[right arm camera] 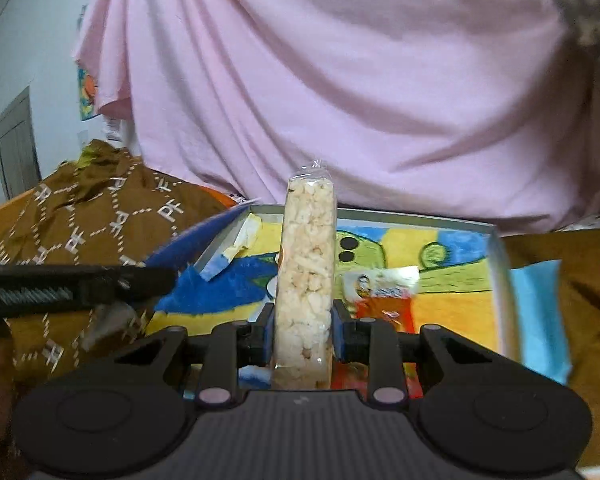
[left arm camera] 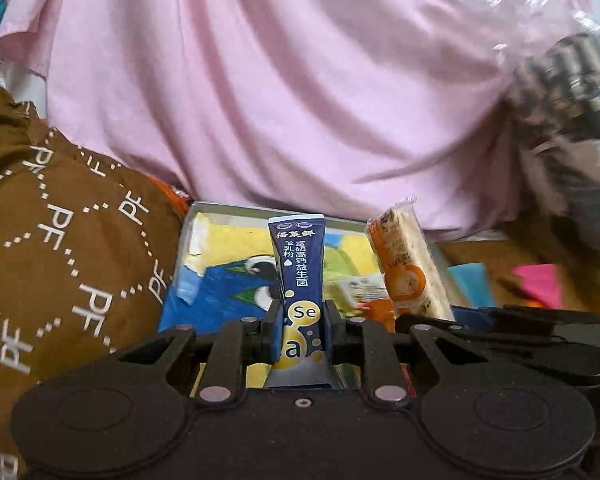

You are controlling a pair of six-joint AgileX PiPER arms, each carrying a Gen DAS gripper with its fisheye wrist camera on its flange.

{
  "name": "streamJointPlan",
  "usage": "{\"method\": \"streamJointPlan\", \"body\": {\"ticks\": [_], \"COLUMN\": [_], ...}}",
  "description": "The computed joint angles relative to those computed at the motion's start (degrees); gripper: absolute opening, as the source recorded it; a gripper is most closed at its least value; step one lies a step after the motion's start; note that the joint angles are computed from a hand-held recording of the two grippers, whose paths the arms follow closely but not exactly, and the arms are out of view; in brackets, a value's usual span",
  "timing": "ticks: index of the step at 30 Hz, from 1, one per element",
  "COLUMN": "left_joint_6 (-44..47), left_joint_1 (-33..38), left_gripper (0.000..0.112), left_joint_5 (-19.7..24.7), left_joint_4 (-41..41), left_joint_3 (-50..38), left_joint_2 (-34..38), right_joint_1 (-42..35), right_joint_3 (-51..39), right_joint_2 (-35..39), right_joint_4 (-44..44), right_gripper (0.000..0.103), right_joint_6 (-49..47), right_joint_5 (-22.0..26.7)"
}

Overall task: Organize snacks
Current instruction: 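Carry the Se-Ca stick and rice-cracker bar into the grey tray and release, then lift both tools away from the grey tray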

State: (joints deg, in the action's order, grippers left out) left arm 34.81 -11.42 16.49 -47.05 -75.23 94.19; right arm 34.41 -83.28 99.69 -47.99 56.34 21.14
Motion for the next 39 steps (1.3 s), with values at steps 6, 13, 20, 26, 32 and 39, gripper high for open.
{"method": "streamJointPlan", "body": {"ticks": [6,13,20,26,32,39], "left_joint_6": [-11.53,-16.35,-26.4,-32.37,-39.54,-51.54], "left_joint_1": [-0.02,-0.4,-1.46,-2.08,-2.76,-3.49], "left_gripper": [0.021,0.021,0.021,0.025,0.036,0.074], "left_joint_5": [-0.92,-2.79,-2.46,-0.93,-0.83,-2.06], "left_joint_4": [13.08,19.76,30.26,37.1,43.87,55.54], "left_joint_3": [-7.78,-8.94,-10.32,-11.49,-11.1,-7.68], "left_joint_2": [9.78,13.51,14.95,15.21,13.99,9.5], "right_joint_1": [-1.96,-2.36,-2.09,-2.52,-1.91,-0.62], "right_joint_3": [-10.5,-13.91,-12.48,-10.62,-7.26,-0.35], "right_joint_2": [10.05,14.37,14.32,13.27,10.82,5.82], "right_joint_4": [9.1,13.31,11.76,10.92,5.13,-7.21], "right_gripper": [0.03,0.03,0.031,0.034,0.048,0.07], "right_joint_6": [-8.85,-12.21,-10.47,-9.27,-4.46,8.11], "right_joint_5": [2.41,4.14,5.48,4.16,2.34,0.18]}}
